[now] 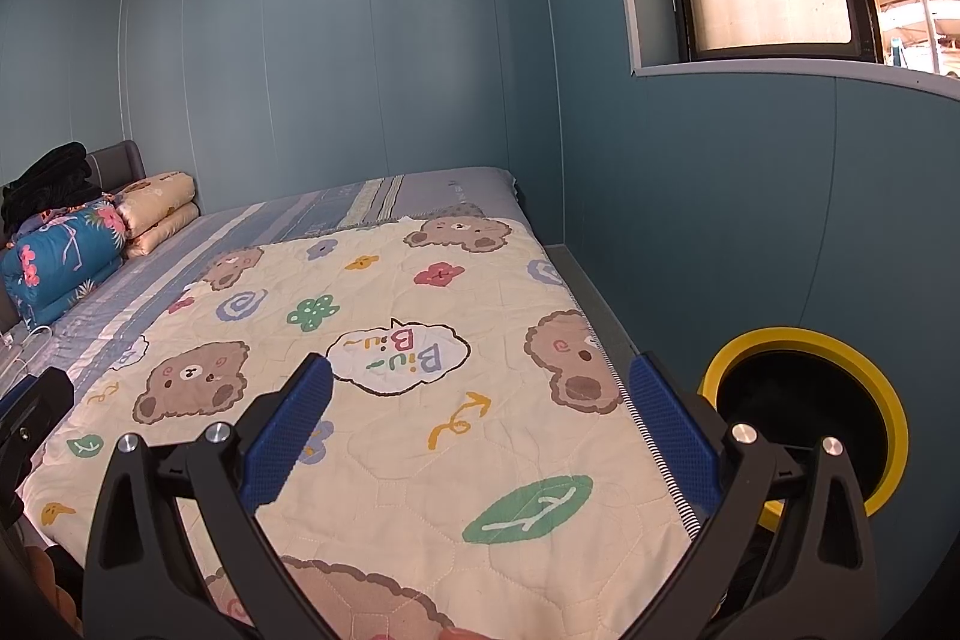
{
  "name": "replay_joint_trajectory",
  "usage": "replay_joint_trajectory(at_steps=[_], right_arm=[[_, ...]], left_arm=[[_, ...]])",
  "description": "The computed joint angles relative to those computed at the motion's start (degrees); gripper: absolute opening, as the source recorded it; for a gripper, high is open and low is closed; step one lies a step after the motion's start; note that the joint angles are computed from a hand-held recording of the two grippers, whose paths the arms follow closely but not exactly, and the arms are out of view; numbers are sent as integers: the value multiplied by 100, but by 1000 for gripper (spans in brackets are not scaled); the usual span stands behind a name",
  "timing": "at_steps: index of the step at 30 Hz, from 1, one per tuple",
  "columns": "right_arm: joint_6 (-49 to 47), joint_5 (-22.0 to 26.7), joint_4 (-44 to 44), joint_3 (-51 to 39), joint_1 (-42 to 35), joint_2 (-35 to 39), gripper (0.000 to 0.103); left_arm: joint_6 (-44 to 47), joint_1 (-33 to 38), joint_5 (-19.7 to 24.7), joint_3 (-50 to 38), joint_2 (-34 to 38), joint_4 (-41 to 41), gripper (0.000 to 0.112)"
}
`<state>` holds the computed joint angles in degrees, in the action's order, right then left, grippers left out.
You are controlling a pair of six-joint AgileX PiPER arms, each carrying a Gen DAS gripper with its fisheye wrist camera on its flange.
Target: Collect trash
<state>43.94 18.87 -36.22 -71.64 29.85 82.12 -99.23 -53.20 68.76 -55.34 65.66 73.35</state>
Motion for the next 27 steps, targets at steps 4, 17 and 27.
replay_joint_trajectory(at_steps=[4, 17, 27], right_arm=[[34, -12, -29, 36, 0, -20, 95], [18, -10, -15, 17, -5, -7, 95], [-16, -6, 26, 15, -9, -11, 95]], left_arm=[[-9, -3, -5, 2, 0, 2, 95], [-38, -42, 14, 10, -4, 18, 95], [-57, -74, 33, -6, 14, 20, 95]])
